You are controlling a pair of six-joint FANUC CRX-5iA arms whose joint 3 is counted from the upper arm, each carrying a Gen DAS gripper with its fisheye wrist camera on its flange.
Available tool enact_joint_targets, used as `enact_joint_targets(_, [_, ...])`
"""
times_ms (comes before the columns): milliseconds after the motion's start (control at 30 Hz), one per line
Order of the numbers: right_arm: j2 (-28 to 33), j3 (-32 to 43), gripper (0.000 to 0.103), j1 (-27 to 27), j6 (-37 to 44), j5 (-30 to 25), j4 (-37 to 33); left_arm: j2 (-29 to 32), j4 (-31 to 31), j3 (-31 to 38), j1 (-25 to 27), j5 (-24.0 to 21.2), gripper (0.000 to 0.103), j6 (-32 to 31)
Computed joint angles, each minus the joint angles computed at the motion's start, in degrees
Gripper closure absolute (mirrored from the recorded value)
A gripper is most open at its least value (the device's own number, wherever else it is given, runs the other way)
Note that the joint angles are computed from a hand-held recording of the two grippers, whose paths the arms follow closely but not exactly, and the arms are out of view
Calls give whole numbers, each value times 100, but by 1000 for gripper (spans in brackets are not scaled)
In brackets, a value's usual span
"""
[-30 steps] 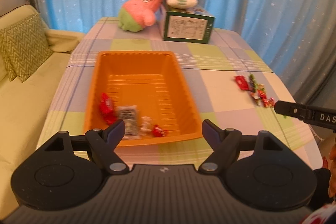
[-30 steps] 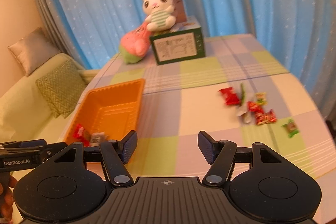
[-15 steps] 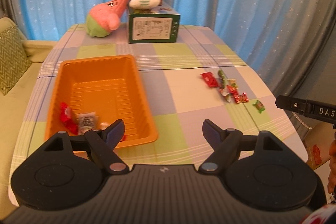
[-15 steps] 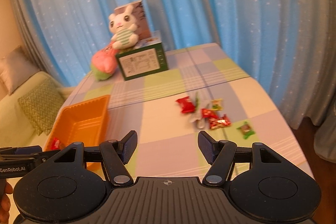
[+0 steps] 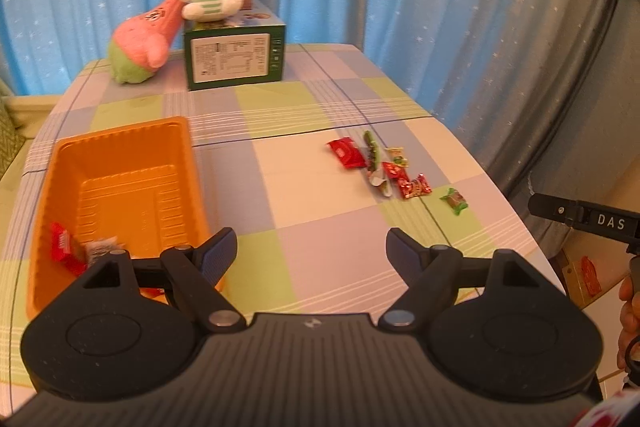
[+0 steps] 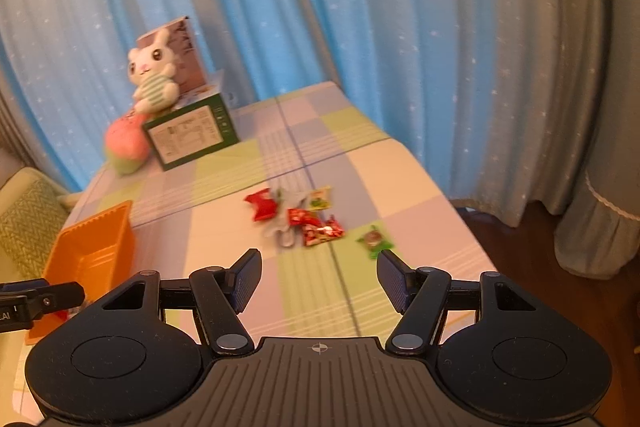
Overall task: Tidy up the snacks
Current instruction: 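Move both open tools back toward the remaining snacks, then grasp the green-wrapped candy with the right tool while the left tool grasps the brown chocolate bar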
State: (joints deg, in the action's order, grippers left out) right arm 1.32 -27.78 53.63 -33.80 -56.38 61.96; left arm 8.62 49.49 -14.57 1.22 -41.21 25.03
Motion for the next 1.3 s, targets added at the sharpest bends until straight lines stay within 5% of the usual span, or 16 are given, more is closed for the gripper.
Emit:
enact_joint_targets(467, [-157,-451,39,-444,94,495,37,499,-180,421,-558,83,23,107])
enact_joint_targets(867, [90,-666,39,-1322,740,1601,300,1292,-162,1000,-1027,96,25,73])
enact_joint_targets(1300, [891,-634,54,-2449,911,3006,1315,2609,-400,2252,-1285,-545,51,11])
